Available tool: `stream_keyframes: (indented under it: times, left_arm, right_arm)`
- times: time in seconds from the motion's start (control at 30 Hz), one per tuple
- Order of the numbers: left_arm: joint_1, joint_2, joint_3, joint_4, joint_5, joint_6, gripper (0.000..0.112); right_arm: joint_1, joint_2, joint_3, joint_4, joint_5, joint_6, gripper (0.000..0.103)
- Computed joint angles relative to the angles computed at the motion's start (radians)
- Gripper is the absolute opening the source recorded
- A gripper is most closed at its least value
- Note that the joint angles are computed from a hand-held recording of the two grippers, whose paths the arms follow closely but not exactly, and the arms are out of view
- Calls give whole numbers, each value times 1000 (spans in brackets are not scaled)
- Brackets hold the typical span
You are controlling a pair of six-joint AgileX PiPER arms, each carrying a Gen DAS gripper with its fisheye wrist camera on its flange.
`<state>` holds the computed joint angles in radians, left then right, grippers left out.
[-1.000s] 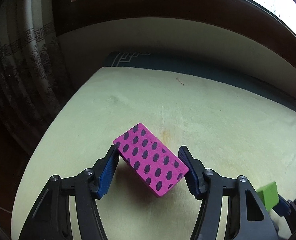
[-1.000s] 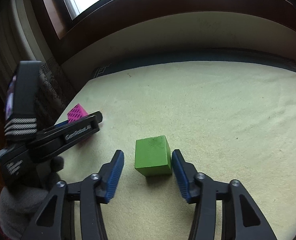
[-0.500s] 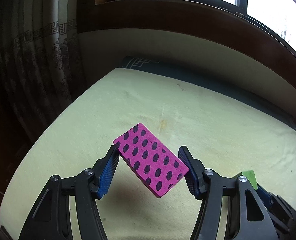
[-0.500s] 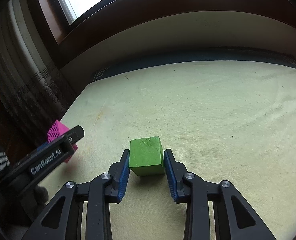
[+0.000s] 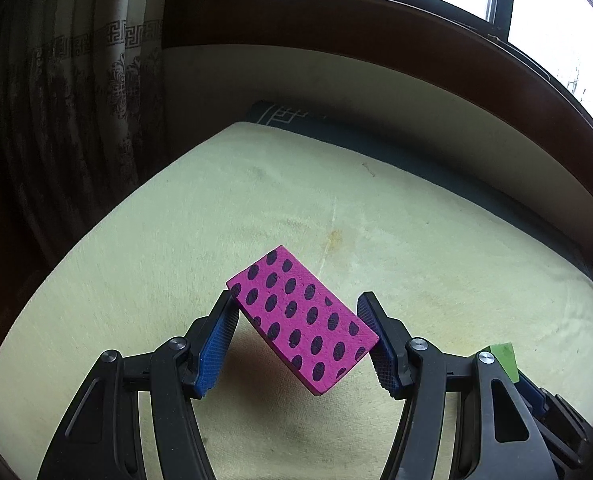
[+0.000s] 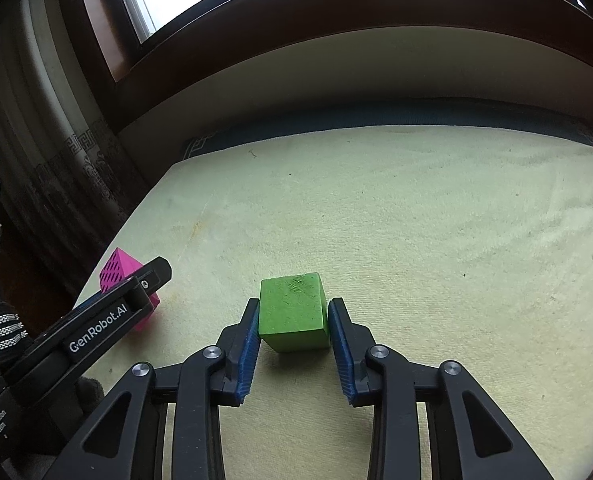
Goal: Organize rigid objects
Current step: 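Lift both blocks and carry them toward the clear bowl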
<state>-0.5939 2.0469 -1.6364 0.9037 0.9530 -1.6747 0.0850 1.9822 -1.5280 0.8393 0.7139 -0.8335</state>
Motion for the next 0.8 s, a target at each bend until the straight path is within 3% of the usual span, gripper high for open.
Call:
stream_keyframes:
  times: [0.3, 0.8]
  left_arm:
    - [-13, 6, -6, 13, -6, 13, 62]
    - [-82, 37, -87, 27, 14, 102, 62]
  right_arm:
    - [-22, -55, 57, -59, -35, 29, 35]
    - [-219, -177, 187, 11, -2, -49, 35]
